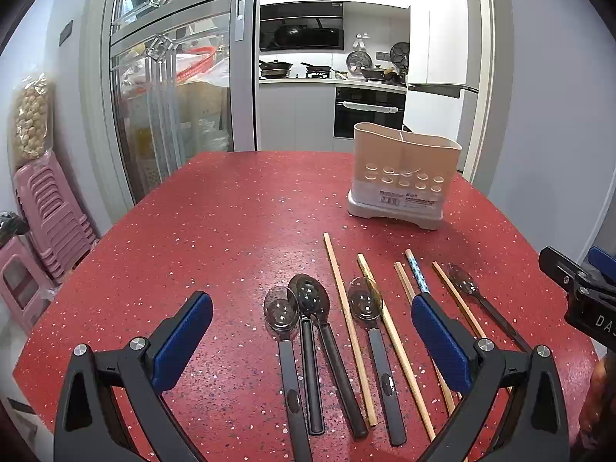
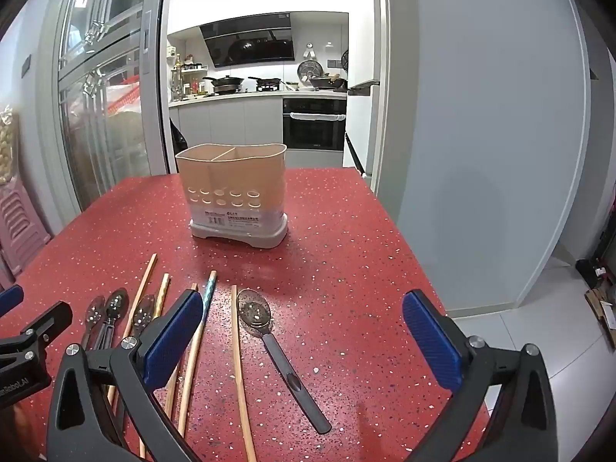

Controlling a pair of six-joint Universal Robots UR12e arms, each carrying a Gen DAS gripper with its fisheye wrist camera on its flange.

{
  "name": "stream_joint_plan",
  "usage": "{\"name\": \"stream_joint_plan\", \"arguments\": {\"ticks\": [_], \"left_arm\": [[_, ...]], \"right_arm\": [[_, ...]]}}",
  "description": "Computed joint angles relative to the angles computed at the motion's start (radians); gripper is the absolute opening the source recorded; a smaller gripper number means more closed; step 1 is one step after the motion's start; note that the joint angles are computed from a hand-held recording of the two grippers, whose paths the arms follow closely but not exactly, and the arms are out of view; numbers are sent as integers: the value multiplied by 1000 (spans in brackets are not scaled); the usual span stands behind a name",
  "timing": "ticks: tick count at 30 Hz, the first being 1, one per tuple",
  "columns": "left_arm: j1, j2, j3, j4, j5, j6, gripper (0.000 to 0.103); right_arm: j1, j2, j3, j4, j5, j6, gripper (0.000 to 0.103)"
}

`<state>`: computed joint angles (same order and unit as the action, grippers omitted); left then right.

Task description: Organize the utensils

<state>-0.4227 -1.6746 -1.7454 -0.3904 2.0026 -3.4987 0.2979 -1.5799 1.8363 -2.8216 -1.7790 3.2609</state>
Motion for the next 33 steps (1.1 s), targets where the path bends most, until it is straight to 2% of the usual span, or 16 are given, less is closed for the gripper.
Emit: {"name": "stream_joint_plan", "arguments": {"ticks": [33], "left_arm": [[-3, 1, -1, 10, 14, 12, 103]], "right_arm": [[13, 9, -6, 2, -14, 6, 103]]}}
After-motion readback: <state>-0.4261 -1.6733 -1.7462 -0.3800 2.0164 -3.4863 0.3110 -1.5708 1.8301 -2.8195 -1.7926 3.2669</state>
